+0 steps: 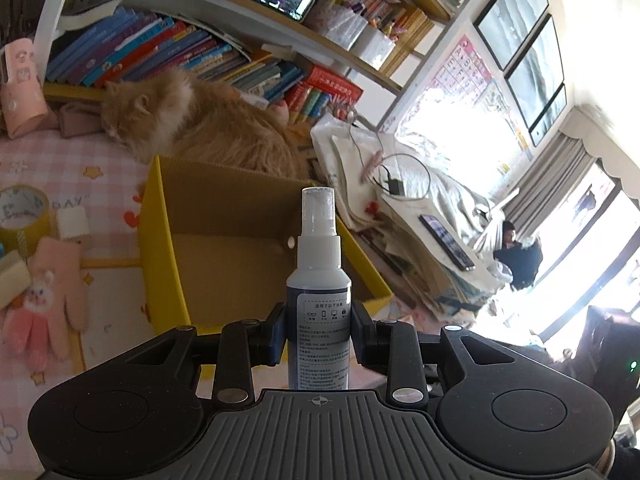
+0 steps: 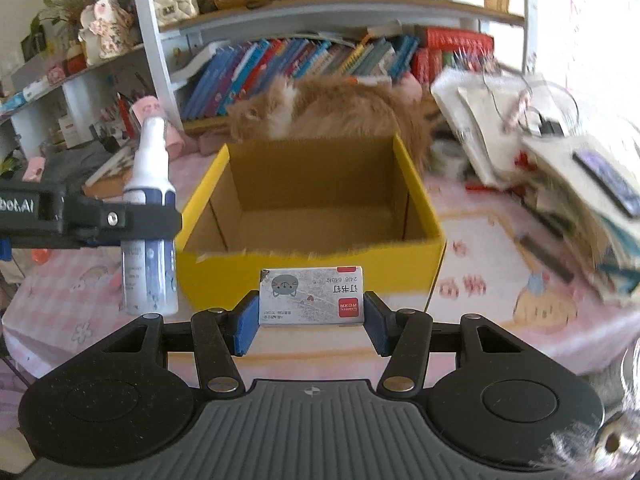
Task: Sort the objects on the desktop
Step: 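Lower the card into the box and open the right tool while the left lowers the bottle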
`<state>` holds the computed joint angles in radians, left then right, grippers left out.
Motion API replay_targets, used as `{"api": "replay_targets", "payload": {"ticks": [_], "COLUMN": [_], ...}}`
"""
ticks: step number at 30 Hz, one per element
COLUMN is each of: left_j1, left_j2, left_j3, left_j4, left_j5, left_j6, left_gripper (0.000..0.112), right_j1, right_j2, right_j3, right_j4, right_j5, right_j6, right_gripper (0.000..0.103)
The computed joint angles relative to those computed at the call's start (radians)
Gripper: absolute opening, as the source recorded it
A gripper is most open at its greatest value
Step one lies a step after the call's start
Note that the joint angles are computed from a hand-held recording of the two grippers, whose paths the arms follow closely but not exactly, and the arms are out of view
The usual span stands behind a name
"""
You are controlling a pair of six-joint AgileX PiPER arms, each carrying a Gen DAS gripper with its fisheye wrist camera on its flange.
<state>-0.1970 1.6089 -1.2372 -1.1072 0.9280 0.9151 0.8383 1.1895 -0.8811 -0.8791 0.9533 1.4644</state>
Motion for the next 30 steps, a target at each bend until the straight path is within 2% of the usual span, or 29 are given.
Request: {"api": "replay_targets", "payload": {"ticks": [6, 11, 17, 25, 30], "left_j1": [-0.050, -0.088, -0.145, -0.199, -0.216], "left_j2": [0.037, 0.078, 0.147, 0.241, 0.307], "left_j3": [-0.049, -0.096, -0.165, -0.258, -0.310], "left_j4": [0.024, 0.059, 0.143, 0.289, 0.355], "left_j5": [-0.075, -0.136, -0.214, -0.279, -0.266], "left_j6": [-0.042, -0.082, -0.158, -0.296, -0.399], "left_gripper": [0.031, 0.031, 0.031, 0.031, 0.031], "right_j1": [-0.190, -0.350, -0.516, -0.668, -0.726], "right_j2": [-0.008, 0.024, 0.110, 0.246, 0.361], "right_j3": [-0.009, -0.022, -0.071, -0.165, -0.259], "right_j4": [0.043, 0.147, 0.385, 0.766, 0.937], "right_j5": [-0.165, -0.327, -0.461, -0.514, -0.457], "right_j6": [-0.222, -0.444, -0.800, -1.348, -1.607], "right_gripper": [0.051, 0.051, 0.051, 0.051, 0.051]}}
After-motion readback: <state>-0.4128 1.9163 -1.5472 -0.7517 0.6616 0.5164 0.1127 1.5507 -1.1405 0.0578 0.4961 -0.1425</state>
